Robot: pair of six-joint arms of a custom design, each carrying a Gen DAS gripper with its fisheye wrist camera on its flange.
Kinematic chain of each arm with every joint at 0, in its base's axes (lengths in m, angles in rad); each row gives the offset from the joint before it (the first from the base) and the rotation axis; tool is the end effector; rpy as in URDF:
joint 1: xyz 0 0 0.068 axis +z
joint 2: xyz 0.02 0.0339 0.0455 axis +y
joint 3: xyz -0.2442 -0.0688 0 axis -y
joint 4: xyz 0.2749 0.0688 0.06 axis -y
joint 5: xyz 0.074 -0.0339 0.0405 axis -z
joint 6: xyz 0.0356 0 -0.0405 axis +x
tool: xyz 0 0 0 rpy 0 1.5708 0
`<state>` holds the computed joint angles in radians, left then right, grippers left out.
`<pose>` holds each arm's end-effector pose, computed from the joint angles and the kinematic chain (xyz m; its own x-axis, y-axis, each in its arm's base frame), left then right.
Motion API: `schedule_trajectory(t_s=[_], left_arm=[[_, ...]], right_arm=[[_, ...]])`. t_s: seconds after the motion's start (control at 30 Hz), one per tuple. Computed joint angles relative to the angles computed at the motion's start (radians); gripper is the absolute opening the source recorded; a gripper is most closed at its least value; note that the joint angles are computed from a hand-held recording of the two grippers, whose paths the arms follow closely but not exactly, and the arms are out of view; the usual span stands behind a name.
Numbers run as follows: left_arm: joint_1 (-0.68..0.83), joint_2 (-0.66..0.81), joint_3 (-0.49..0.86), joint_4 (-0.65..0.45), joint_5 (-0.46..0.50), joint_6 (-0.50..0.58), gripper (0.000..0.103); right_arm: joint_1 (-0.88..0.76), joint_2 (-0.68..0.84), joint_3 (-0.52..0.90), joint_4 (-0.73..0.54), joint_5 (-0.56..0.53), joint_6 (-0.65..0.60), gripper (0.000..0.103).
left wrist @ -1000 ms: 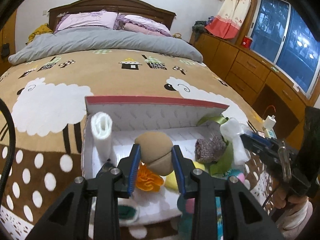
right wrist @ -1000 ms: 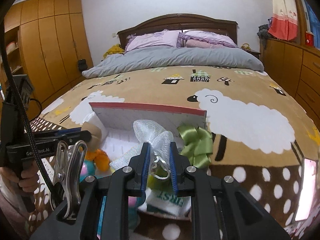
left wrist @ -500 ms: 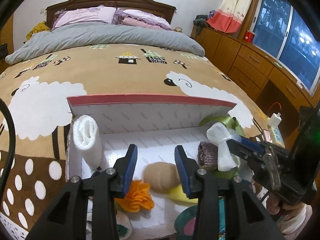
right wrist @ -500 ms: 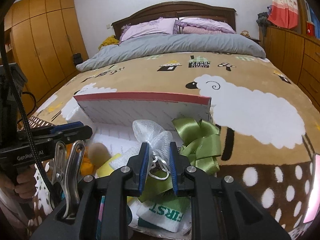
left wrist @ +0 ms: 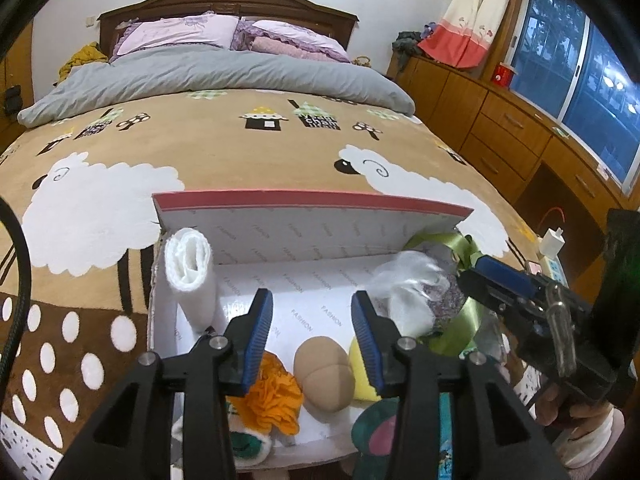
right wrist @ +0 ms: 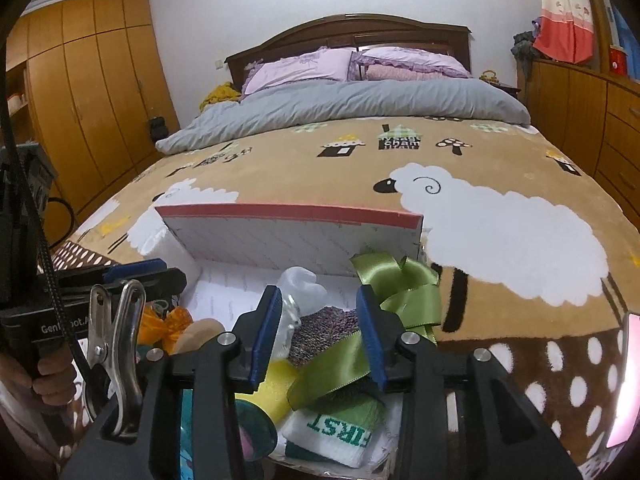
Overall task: Organize soft objects
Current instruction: 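Open left tool to drop beige pad while right tool releases mesh bag, then move left tool to pink makeup sponge while right tool approaches blue face mask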
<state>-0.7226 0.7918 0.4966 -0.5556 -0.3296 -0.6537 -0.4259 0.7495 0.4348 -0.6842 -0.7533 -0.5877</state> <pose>0.1576 -0.1236 0.1837 -0.7308 -0.1227 -0.6714 0.0267 0.9778 -0.2078 0.1697 -0.0503 0.1678 -0.6174 -0.1640 -0.7693 -0.4544 0.8727 0.1786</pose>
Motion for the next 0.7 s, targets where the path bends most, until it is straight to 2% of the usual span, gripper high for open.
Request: schedule_trajectory(t_s=[0.37, 0.7], left_arm=[[-0.100, -0.086, 0.015, -0.123, -0.088, -0.066, 0.043], [-0.271, -0.180, 0.027, -0.288, -0.206, -0.213, 0.047]], right_arm=[[-0.065, -0.107, 0.010, -0.154, -0.060, -0.085, 0.041], [-0.187, -0.213, 0.021, -0.405, -0.138, -0.275, 0.041]])
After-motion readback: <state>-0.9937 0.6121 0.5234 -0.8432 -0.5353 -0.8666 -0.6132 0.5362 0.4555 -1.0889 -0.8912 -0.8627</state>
